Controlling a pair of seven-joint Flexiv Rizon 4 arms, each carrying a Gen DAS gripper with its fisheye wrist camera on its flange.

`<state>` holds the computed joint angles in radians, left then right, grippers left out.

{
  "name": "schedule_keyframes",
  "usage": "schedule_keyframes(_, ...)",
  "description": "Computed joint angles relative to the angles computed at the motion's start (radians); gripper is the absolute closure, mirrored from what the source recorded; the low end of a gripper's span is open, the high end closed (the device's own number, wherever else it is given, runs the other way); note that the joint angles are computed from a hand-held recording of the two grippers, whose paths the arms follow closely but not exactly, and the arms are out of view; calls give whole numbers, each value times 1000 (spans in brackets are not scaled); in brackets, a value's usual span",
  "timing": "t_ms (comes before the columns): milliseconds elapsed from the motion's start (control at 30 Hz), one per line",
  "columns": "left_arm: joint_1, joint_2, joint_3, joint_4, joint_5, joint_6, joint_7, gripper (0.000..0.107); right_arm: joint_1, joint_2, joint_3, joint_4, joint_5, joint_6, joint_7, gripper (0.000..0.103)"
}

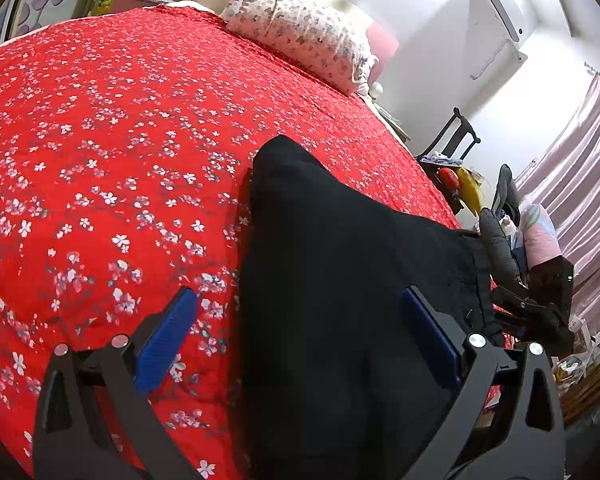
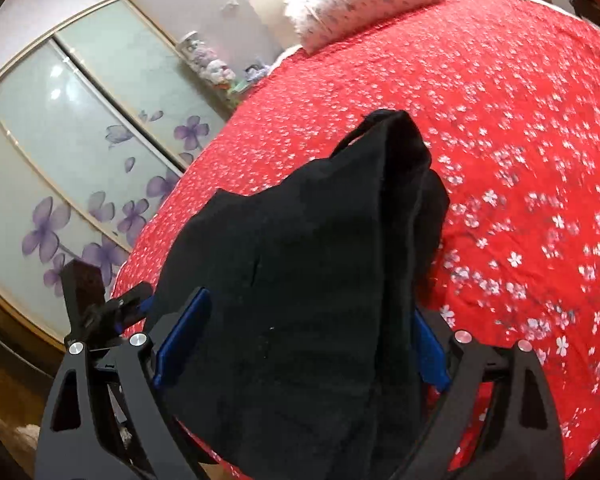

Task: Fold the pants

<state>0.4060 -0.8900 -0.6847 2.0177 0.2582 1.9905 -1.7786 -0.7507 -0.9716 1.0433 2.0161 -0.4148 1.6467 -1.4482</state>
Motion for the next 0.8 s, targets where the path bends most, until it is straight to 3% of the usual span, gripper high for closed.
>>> schedule_keyframes(100,0,1,3,0,2,0,1,6,-29,-64,38,-54,39,-73,33,18)
schedule_keyframes(200,21,-12,-19,-1,11,-3,1,6,-61,-129,87,-90,92,-115,19,31)
schedule_keyframes(267,53,-36,-54,1,22,-3,-4,6,-73,-139,99,-93,124,-120,6,48)
schedule_keyframes(367,113,-90,-122,3,48,0,-12,6,-100,-155,140,-71,141,-104,-59,61)
schedule_keyframes(467,172,-160,-200,-9,72,-25,-5,6,-138,-184,194,-33,105,-84,-140,63)
schedule_keyframes(600,196,-195,-262,-37,42,-106,45,6,-150,-206,210,-22,70,-68,-150,65)
schedule_keyframes(800,150,-148,-250,-72,-61,-220,138,6,-118,-191,181,-43,61,-67,-107,65)
